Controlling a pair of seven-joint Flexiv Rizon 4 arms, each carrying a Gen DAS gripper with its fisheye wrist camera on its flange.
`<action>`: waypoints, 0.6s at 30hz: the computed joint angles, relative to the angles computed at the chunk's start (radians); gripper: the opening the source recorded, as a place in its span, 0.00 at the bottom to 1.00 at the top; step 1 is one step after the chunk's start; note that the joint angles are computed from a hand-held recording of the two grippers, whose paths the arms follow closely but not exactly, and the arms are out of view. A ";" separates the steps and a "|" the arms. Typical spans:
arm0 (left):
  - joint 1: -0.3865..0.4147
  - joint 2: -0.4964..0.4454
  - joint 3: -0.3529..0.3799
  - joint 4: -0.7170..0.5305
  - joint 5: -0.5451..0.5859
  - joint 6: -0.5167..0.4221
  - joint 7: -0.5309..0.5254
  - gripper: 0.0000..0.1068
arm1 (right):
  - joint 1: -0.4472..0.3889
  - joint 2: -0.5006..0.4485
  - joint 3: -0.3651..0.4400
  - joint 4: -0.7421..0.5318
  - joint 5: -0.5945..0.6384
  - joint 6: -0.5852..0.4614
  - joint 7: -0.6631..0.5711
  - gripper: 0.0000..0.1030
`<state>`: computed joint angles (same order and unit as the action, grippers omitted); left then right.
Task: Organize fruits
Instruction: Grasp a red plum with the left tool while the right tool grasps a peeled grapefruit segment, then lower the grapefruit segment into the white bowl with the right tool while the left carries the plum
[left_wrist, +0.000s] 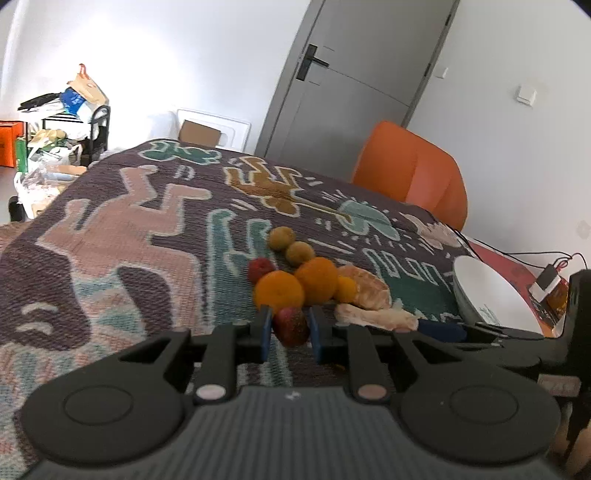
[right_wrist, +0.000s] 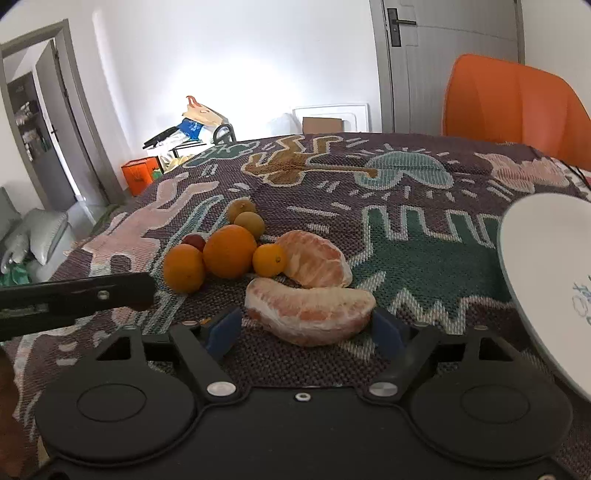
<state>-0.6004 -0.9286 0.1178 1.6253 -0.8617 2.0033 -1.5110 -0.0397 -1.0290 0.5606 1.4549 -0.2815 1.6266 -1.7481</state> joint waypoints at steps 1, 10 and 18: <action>0.001 0.003 0.000 0.008 0.000 0.007 -0.004 0.19 | 0.008 0.000 -0.010 -0.003 0.000 0.001 0.002 0.79; 0.037 0.029 -0.041 0.071 -0.003 0.069 -0.015 0.19 | 0.104 0.007 -0.127 -0.030 -0.014 0.014 0.023 0.92; 0.053 0.034 -0.068 0.083 -0.027 0.094 0.008 0.19 | 0.167 0.009 -0.226 -0.035 -0.033 0.053 0.058 0.83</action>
<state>-0.5477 -0.8947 0.0501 1.7082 -0.8883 2.0971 -1.5033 0.1273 -1.0202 0.3342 1.4198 -0.3149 1.6795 -1.6898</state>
